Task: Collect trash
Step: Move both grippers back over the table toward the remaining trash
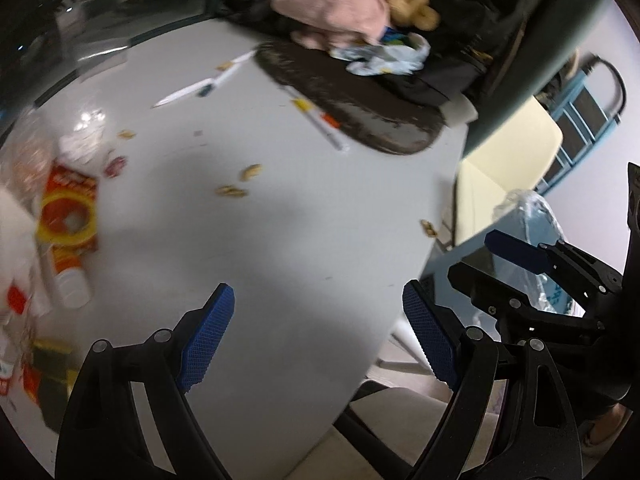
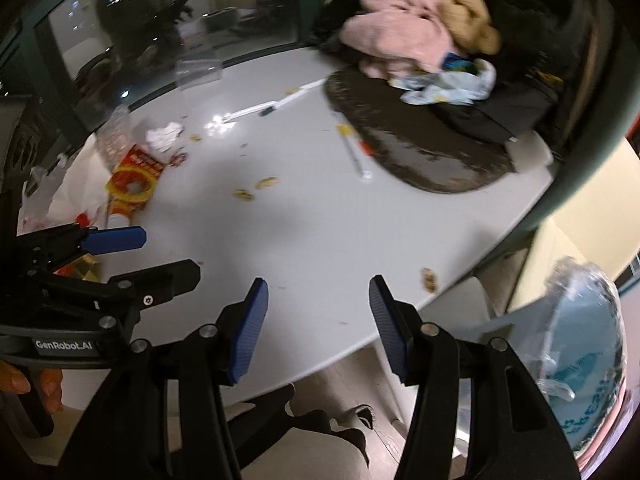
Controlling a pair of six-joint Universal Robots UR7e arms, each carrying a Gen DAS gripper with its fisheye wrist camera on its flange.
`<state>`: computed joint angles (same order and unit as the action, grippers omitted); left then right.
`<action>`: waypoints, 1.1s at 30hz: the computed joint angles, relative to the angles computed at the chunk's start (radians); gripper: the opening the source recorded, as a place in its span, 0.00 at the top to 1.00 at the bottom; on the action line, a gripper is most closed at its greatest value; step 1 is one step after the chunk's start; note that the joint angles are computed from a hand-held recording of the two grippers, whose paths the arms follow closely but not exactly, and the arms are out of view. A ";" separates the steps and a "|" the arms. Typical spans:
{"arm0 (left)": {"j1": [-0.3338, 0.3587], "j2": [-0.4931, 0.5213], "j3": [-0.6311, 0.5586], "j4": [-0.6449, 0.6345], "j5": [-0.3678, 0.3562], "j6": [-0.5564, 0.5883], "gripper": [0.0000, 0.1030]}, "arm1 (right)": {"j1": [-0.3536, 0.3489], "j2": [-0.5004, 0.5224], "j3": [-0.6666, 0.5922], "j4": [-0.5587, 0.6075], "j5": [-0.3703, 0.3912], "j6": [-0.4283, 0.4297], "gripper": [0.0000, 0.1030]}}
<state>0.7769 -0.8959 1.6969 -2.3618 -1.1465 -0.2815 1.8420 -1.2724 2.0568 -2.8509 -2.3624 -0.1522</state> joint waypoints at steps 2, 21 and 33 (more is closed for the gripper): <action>0.011 -0.029 0.025 -0.002 0.011 -0.020 0.19 | 0.016 0.034 -0.015 0.012 0.006 0.001 0.50; 0.055 -0.189 0.136 0.029 0.212 -0.318 0.19 | 0.036 0.232 -0.222 0.169 0.182 -0.193 0.51; 0.040 -0.249 0.189 0.130 0.353 -0.664 0.19 | 0.022 0.319 -0.359 0.341 0.330 -0.400 0.50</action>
